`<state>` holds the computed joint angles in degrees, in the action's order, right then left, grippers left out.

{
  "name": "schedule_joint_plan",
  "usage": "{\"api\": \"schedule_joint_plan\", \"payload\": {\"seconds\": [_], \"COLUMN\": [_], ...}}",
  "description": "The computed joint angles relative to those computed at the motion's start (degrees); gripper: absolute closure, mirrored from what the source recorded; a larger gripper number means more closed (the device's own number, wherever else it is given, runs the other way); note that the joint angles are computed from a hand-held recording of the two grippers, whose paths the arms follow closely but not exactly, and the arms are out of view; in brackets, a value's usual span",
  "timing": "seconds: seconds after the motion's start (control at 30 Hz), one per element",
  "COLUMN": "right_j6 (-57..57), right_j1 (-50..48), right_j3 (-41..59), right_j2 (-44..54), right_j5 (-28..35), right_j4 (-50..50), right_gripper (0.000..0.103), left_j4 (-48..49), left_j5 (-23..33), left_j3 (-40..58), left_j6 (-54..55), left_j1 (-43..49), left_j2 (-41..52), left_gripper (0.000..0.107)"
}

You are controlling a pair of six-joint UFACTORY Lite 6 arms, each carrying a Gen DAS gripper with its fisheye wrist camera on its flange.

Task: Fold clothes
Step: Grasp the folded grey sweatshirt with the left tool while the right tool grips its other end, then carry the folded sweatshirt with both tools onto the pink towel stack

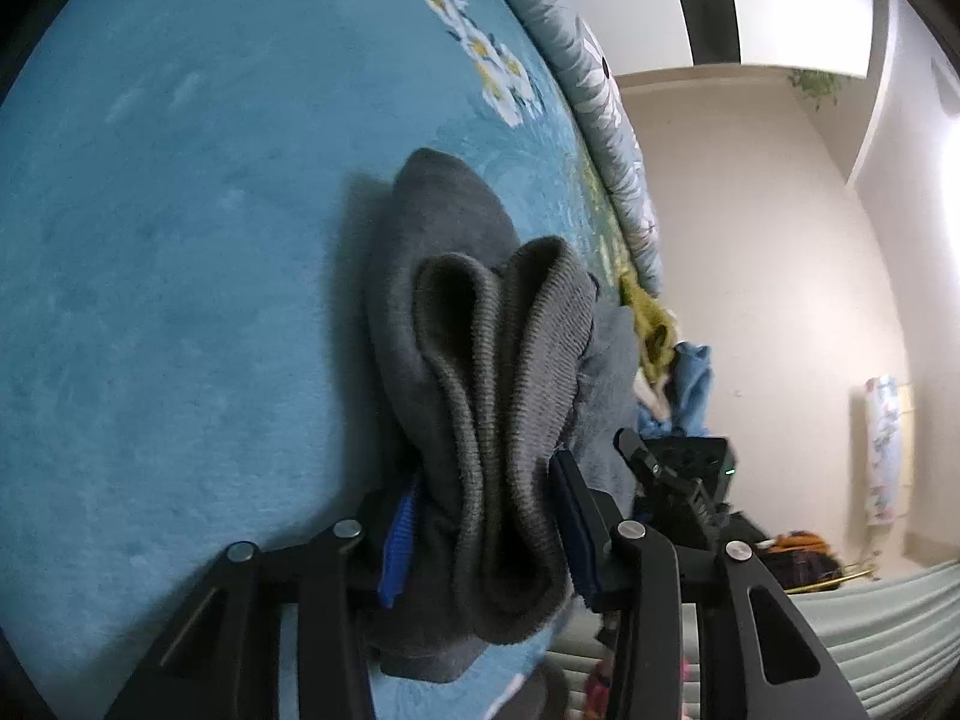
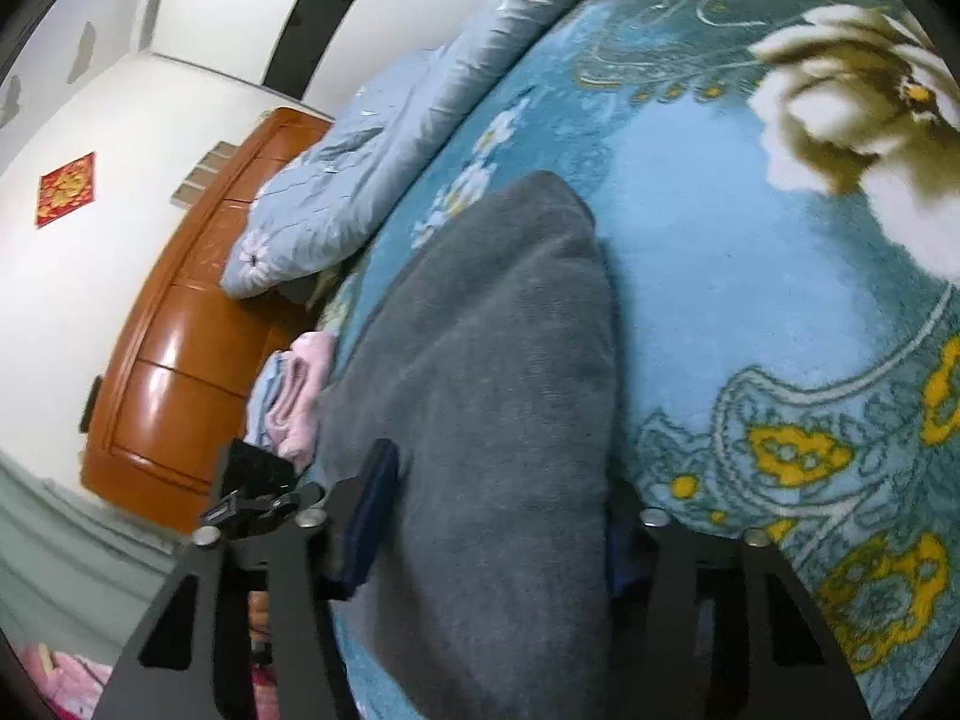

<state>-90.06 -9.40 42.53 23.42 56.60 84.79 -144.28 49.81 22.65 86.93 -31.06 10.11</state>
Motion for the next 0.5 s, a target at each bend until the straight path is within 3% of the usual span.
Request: {"api": "schedule_joint_plan", "payload": {"seconds": [0.17, 0.5], "right_j6": [2.61, 17.59], "right_j1": [0.26, 6.04], "right_j3": [-1.86, -8.56], "right_j2": [-4.4, -30.38], "right_j5": [-1.41, -5.06], "right_j4": [-0.6, -8.58], "right_gripper": [0.07, 0.073], "left_j4": [-5.18, -2.15], "left_j5": [-4.63, -2.91], "left_j3": [-1.42, -7.87], "left_j6": [3.03, 2.82], "left_j1": [-3.47, -2.02], "left_j2": [-4.29, -16.64], "left_gripper": [0.075, 0.076]}}
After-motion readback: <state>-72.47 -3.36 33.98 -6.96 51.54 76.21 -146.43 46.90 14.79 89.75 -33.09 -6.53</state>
